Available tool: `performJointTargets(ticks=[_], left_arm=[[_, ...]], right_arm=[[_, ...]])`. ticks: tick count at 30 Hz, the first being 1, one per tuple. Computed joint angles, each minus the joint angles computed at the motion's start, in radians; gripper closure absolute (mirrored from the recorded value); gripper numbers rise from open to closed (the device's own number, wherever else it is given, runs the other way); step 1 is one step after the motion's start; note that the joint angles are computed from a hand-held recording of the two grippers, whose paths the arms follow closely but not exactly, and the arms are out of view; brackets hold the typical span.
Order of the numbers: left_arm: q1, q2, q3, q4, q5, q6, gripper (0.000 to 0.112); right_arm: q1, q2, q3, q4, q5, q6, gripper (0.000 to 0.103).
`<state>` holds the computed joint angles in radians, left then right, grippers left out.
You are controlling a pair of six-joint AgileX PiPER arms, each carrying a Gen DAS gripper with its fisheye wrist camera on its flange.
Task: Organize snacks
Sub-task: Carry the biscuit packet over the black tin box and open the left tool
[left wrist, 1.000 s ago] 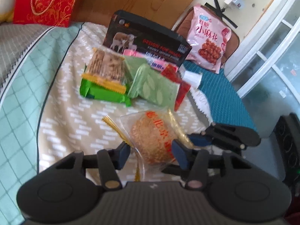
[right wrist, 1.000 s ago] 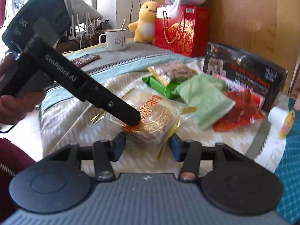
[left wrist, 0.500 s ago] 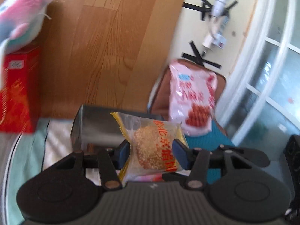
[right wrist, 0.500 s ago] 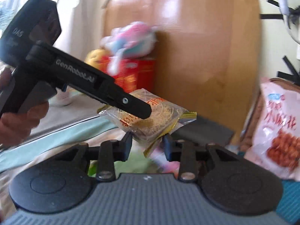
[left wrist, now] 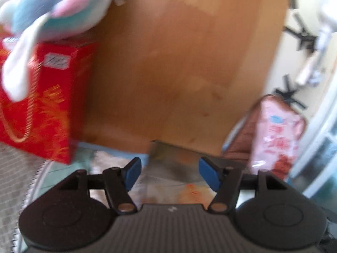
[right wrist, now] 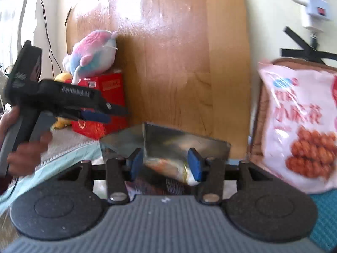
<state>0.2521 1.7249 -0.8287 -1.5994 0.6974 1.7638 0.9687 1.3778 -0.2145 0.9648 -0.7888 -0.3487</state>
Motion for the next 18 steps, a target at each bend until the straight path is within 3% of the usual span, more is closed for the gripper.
performJointTargets(ticks=[1,3,5,7,12,14,18], left_arm=[[-0.019,0.015,-0.01,0.007,-0.055,-0.012,0.052],[-0.042,0.048,-0.024,0.035,-0.101,-0.053,0.055],[-0.05,0.088,-0.044,0.101,-0.08,-0.131,0.06],[-0.051,0.102,-0.029,0.083,-0.038,-0.12,0.057],[-0.089,0.037,0.017,0.067,-0.081,-0.122,0.053],[-0.047,-0.018,0.052,0.086,-0.046,-0.112,0.05],[0.157,-0.12,0.141,0.159,0.134,-0.065,0.043]], right_arm=[[0.047,0.027,-0.012,0.068,-0.019,-0.013,0.054],[0.021,0.072,-0.038,0.083,0.028,-0.054,0.054],[-0.031,0.097,-0.064,0.067,0.083,-0.066,0.063],[-0.098,0.159,-0.108,0.012,0.107,-0.034,0.072],[-0.172,0.219,-0.194,0.053,0.124,-0.102,0.07],[-0.149,0.199,-0.193,0.099,0.12,-0.122,0.07],[0.005,0.078,-0.079,0.064,0.082,0.019,0.069]])
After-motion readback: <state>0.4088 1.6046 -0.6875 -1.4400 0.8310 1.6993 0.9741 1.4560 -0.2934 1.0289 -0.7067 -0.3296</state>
